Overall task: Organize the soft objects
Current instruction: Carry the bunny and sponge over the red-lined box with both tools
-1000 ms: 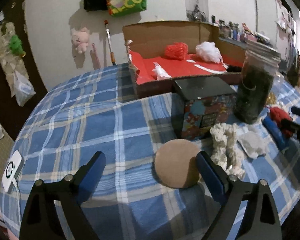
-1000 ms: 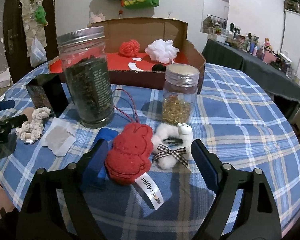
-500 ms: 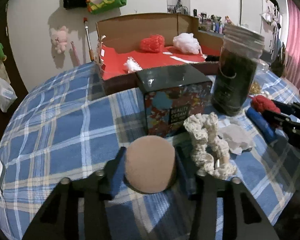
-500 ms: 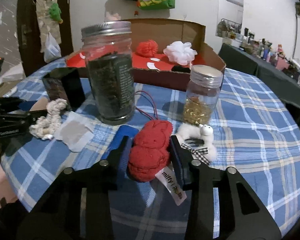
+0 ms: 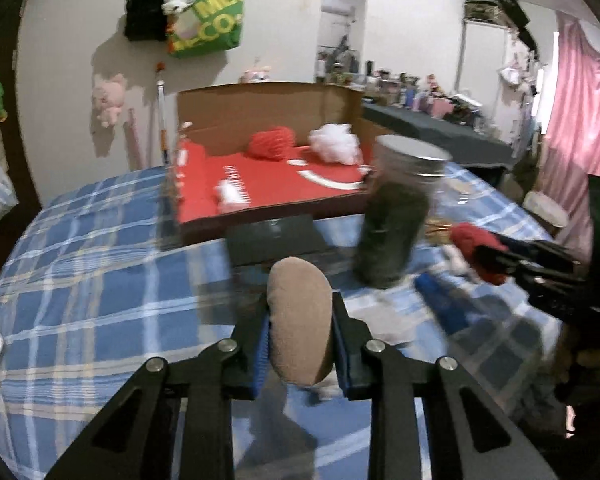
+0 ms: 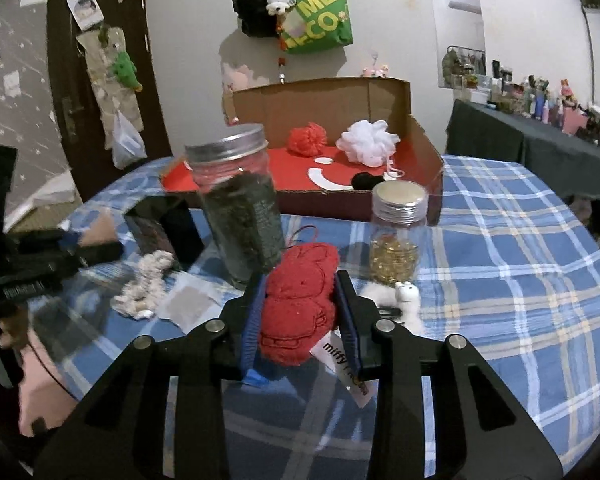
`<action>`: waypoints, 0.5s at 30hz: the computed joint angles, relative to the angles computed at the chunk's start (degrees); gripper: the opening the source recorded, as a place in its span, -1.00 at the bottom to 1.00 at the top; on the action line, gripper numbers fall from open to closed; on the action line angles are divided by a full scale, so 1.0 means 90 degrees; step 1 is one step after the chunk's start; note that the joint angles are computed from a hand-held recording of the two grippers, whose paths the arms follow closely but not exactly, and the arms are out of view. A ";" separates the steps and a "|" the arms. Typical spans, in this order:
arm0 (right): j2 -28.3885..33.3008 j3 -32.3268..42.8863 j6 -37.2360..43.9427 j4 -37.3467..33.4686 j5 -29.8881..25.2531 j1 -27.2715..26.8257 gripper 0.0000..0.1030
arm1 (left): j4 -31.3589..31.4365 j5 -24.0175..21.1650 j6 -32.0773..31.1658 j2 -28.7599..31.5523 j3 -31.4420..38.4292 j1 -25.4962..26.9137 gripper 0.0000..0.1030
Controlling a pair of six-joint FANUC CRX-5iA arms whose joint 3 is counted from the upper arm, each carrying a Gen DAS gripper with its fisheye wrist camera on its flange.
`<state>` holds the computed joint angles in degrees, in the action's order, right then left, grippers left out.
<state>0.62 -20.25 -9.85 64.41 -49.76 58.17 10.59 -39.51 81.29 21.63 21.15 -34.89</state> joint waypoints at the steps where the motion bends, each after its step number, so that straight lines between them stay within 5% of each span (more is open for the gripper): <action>1: -0.0037 -0.0039 -0.0036 0.0011 0.0126 -0.0014 -0.37 | 0.0126 -0.0011 -0.0118 0.0033 0.0007 -0.0021 -0.46; 15: -0.0082 -0.0182 -0.0183 -0.0090 0.0733 -0.0097 -0.37 | 0.0951 -0.0356 -0.0786 0.0750 0.0541 -0.0383 -0.46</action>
